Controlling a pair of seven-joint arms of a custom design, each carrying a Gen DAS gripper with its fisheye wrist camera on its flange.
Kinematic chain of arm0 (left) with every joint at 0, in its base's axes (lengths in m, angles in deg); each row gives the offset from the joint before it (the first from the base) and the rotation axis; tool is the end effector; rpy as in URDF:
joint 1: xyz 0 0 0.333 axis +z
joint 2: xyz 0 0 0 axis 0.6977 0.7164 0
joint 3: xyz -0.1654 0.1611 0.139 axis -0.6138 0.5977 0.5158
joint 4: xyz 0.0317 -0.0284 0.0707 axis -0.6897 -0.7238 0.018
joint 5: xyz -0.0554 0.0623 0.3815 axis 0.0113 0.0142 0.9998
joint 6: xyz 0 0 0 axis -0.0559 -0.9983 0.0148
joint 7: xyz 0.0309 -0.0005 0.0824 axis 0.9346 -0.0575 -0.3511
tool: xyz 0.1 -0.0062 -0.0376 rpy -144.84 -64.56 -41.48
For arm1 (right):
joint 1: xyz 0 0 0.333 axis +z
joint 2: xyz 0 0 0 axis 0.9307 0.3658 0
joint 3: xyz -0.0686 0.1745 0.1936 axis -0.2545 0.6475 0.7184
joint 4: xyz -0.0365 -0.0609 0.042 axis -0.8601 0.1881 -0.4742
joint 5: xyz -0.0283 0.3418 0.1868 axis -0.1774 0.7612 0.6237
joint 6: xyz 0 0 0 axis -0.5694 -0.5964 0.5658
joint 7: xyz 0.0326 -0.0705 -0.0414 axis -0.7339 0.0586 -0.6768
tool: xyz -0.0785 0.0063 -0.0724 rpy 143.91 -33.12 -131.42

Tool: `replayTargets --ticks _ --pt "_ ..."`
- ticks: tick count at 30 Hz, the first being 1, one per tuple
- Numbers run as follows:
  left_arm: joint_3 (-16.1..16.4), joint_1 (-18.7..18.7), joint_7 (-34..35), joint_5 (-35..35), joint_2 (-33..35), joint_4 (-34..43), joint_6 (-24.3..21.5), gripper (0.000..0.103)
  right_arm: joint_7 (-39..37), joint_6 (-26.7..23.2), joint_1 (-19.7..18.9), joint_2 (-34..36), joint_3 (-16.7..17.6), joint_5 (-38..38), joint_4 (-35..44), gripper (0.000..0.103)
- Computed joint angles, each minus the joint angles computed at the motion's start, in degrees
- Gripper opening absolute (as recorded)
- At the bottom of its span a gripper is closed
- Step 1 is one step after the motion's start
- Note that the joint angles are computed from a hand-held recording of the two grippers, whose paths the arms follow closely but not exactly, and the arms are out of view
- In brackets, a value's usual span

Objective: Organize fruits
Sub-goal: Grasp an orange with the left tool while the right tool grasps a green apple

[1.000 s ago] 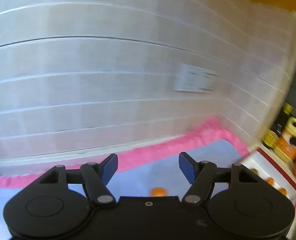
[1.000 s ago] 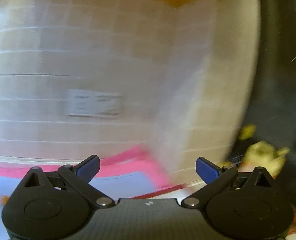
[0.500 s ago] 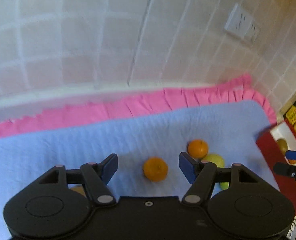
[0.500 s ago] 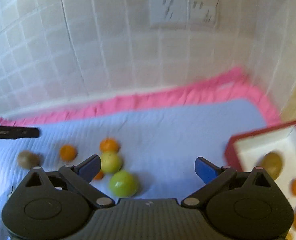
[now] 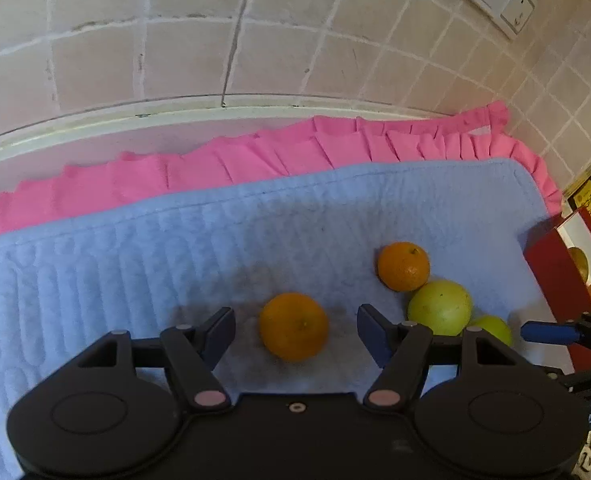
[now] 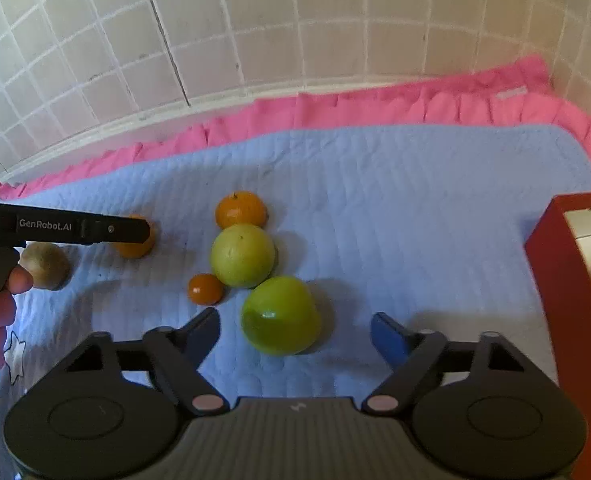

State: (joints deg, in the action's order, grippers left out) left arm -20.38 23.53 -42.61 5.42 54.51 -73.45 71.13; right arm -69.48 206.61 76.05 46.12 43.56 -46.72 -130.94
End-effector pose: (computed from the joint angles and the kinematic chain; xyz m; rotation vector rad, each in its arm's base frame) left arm 0.4010 -0.3364 0.3524 -2.4584 1.0692 -0.6828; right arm 0.5524 0.0925 0.3675 -2.5064 0.7434 -0.0079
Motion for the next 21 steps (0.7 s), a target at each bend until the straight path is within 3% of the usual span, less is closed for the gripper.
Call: replayTargets --ticks 8,11,13,16,21 --pt "0.36 -0.27 -0.68 1.25 1.7 1.26 -0.78 0.076 0.8 0.28 0.4 1.65 0.72 -0.39 1.15 0.072" --pt "0.66 -0.47 0.23 1.12 2.2 1.78 -1.09 0.064 0.94 -0.03 0.4 2.25 0.9 -0.63 1.6 0.067" --pt "0.76 -0.66 0.98 0.56 2.61 2.34 -2.22 0.046 1.46 -0.28 0.39 2.61 1.01 -1.01 1.88 0.064" --pt "0.87 -0.91 0.68 0.88 2.37 2.23 -2.68 0.046 1.99 -1.73 0.11 3.48 1.05 -1.19 2.81 0.054" --pt "0.49 -1.45 0.44 0.9 1.86 2.59 -4.22 0.045 1.63 -2.84 -0.55 3.35 1.05 -0.49 2.92 0.053"
